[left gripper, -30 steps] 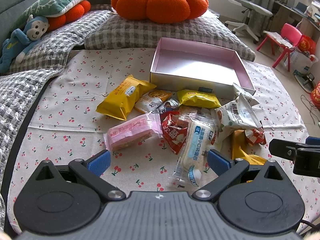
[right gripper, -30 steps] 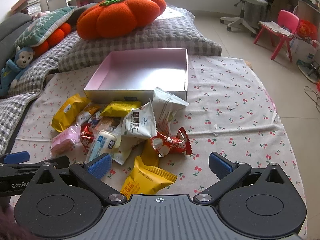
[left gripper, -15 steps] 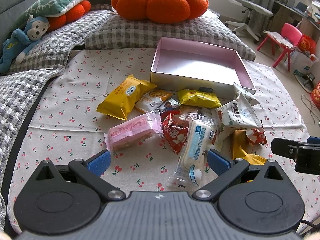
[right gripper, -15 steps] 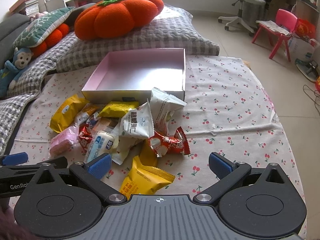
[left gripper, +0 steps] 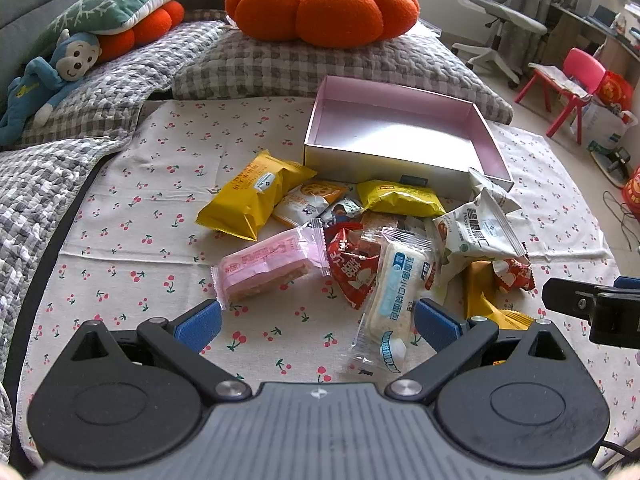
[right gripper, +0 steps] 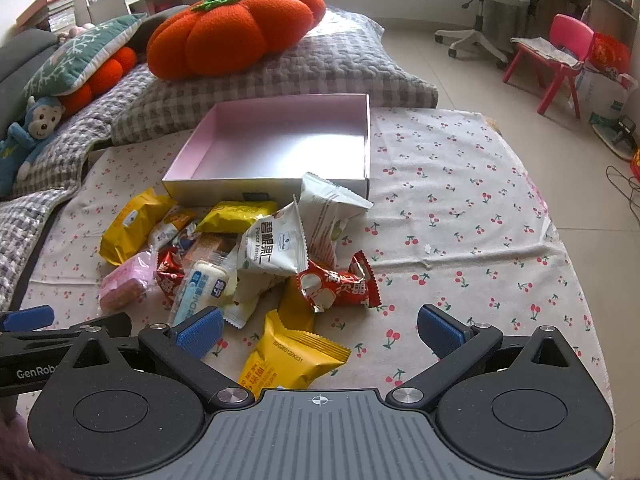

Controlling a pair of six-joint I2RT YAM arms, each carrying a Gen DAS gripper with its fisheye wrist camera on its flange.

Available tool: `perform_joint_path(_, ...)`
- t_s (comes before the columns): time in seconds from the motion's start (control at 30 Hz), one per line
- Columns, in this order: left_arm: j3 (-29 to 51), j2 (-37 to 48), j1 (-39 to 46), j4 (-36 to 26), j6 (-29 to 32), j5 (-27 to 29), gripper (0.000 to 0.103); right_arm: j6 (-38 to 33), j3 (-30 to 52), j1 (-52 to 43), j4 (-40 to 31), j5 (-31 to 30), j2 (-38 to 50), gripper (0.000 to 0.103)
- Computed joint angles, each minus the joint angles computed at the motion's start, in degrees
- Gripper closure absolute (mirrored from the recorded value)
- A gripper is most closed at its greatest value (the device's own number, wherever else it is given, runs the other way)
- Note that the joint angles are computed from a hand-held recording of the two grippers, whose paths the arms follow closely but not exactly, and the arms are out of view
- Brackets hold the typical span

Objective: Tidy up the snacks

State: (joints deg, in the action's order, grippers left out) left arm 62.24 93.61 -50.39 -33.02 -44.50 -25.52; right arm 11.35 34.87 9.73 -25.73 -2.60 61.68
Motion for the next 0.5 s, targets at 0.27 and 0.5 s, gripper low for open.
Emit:
perform_joint_path(0.27, 0.1, 0.1, 0.0, -0.1, -0.1, 0.0, 0.0, -0.2, 0.1, -0.2, 0.0, -0.2, 0.1, 0.0)
perform_joint_path(0.5, 0.0, 0.0, 0.0, -0.1, 0.0, 0.1, 0.0, 0.0, -0.1, 0.1, 0.3, -0.2, 0.0, 0.0)
